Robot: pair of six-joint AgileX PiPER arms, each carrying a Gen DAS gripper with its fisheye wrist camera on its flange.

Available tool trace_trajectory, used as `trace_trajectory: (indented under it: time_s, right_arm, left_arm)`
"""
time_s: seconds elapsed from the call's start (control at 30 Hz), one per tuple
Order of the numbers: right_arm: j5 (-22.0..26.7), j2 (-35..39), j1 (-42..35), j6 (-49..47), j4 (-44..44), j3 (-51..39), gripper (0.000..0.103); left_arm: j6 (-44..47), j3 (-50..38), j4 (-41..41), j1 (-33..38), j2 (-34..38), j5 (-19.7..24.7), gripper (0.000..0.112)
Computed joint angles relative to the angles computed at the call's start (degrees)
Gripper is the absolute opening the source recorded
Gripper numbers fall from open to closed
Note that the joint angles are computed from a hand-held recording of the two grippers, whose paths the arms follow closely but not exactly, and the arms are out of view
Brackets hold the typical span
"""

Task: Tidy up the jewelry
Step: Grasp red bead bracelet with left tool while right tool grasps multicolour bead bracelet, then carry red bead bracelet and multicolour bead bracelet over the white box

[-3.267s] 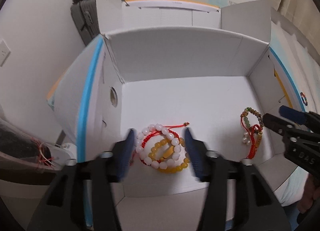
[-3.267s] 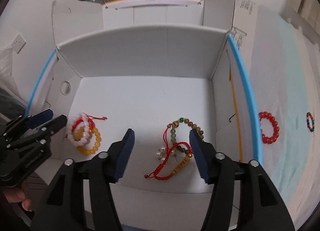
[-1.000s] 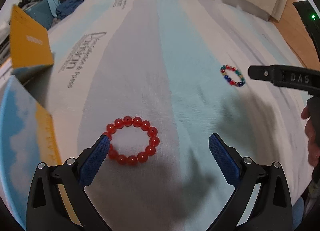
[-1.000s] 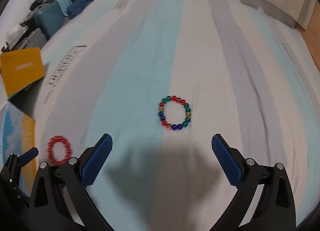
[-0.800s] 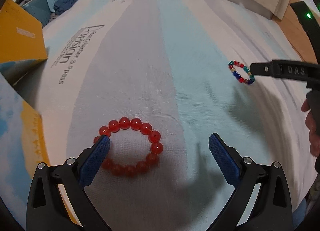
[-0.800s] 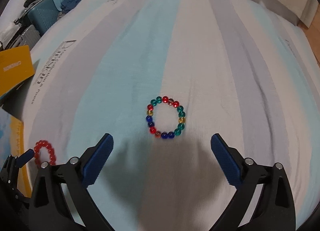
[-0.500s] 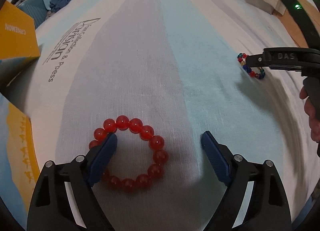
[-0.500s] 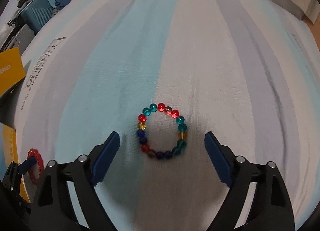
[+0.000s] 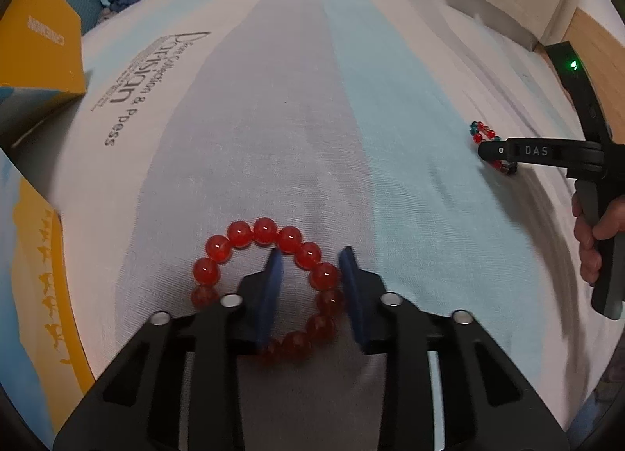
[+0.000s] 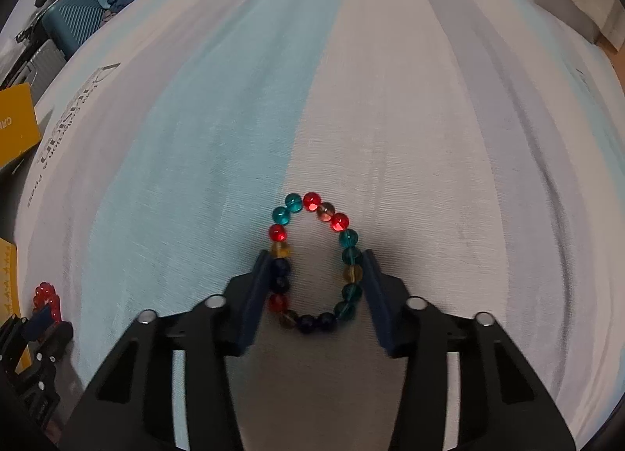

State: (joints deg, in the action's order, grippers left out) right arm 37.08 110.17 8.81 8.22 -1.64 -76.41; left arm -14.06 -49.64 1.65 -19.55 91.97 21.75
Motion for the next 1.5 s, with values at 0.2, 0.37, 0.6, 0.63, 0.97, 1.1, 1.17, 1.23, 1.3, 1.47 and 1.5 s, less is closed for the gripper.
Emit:
trace_trajectory:
  time_s: [0.2, 0.37, 0.6, 0.63, 0.97, 1.1, 1.17, 1.23, 1.3, 1.47, 1.5]
  right_arm:
    - [0.3, -1.24, -0.05, 0.26, -1.44, 0.73, 0.009]
    - [-0.28, -2.97, 0.07, -0.36, -0.84, 2.28, 0.009]
    - [-0.45, -6.09, -0.18, -1.03, 1.65, 3.58, 0.009]
    - [-0.57, -6.95, -0.69, -1.9, 2.39, 4.31, 0.009]
    - [0.57, -12.89, -0.59, -0.76, 3.61, 7.28, 0.009]
    - [0.73, -16.38, -0.02, 0.4, 3.64, 9.73, 0.009]
    - [0.86, -18.29, 0.6, 1.18, 3.66, 11.11, 0.009]
    - [1.07, -19.55, 1.09, 2.03, 3.4, 11.93, 0.009]
    - [1.51, -21.45, 1.72, 3.2, 2.94, 13.15, 0.009]
    - [1.97, -26.22, 3.65, 7.54, -0.52, 16.37, 0.009]
    - [2.14, -26.83, 4.08, 8.31, -1.18, 16.71, 0.009]
  left_arm:
    - [1.16, -0.9, -1.25, -0.24, -0.03, 1.65, 0.018]
    - [2.86, -1.85, -2.54, 0.1, -0.28, 3.14, 0.014]
    - [2.78, -2.77, -2.44, -0.17, -2.05, 5.33, 0.012]
    - [2.76, -2.73, -2.43, -0.18, -2.27, 5.48, 0.012]
    - [3.45, -4.01, -2.95, -0.01, -6.57, 9.91, 0.012]
    - [1.83, -4.42, -1.68, -0.52, -8.51, 11.8, 0.012]
    - [0.62, -4.71, -0.53, -1.14, -9.44, 12.9, 0.012]
    - [-0.3, -4.88, 0.41, -1.7, -9.96, 13.67, 0.012]
    - [-1.56, -5.04, 1.55, -2.5, -10.7, 14.84, 0.012]
    - [-4.01, -4.74, 3.43, -4.22, -12.9, 17.25, 0.012]
    - [-4.16, -4.58, 3.54, -4.5, -13.42, 17.58, 0.012]
